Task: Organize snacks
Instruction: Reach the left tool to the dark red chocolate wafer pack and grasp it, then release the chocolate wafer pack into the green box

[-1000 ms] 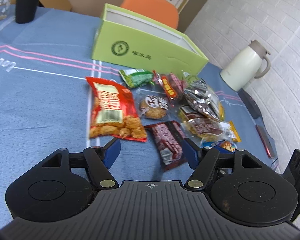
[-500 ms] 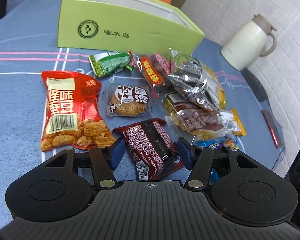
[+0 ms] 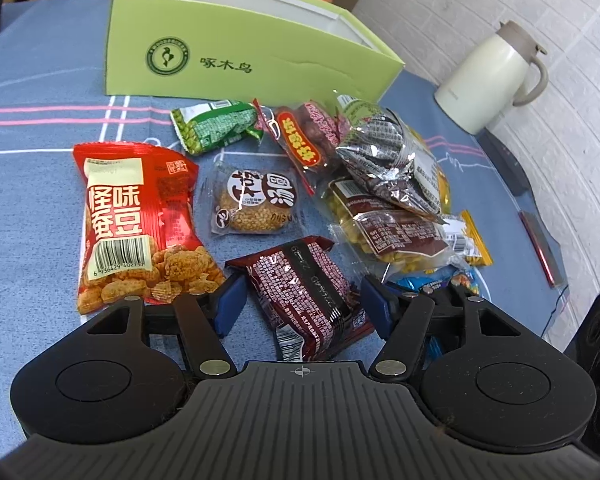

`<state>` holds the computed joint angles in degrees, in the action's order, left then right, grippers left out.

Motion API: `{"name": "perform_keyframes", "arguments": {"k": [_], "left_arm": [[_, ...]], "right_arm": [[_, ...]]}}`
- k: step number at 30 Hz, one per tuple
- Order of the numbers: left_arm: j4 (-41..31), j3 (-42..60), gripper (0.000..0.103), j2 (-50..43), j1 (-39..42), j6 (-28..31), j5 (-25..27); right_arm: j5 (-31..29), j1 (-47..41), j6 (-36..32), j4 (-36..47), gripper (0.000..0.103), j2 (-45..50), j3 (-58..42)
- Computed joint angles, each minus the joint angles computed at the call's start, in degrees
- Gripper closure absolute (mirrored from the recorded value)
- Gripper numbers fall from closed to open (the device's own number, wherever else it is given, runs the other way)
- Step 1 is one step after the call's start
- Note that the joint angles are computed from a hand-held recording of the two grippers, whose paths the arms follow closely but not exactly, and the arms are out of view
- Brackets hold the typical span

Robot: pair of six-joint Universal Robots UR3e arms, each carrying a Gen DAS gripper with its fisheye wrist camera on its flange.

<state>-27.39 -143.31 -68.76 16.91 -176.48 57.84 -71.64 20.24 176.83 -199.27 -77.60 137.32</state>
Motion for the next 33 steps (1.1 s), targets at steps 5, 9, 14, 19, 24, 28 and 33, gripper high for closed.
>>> {"name": "perform_keyframes", "arguments": {"k": [5, 9, 14, 19, 24, 28, 33], "left_arm": [[-2.4, -1.0, 0.059, 1.7, 2.8, 2.2, -3.0], [-6.1, -3.2, 0.085, 5.5, 5.1, 6.8, -5.6], [-23.0, -4.0, 0.088, 19.7, 10.3, 11.6, -9.2], [-25.1, 2.6, 0.088, 21.9, 11.6, 10.5, -12.9], [-2.4, 16.0, 0.088, 0.1, 3.0, -0.4, -8.2], [3.6, 35.8, 0.087, -20.8, -4.3, -6.8, -1.6], [-2.8, 64.6, 0.087, -44.4, -9.4, -10.5, 2.9]], "right_arm": [[0.1, 0.1, 1.1, -1.6, 0.001, 1.1, -0.2], [-4.5, 3.4, 0.0, -2.9, 0.031, 0.2, 0.8], [-2.8, 3.1, 0.8, -2.0, 0.032, -5.9, 4.7], [-0.2, 0.3, -1.5, 2.1, 0.03, -12.3, 0.6], [2.8, -4.0, -7.1, 8.3, 0.03, -6.6, -15.2], [3.7, -7.0, -11.1, 16.3, 0.03, 3.9, -33.1], [7.3, -11.8, -13.2, 29.3, 0.03, 16.6, -54.1]]}}
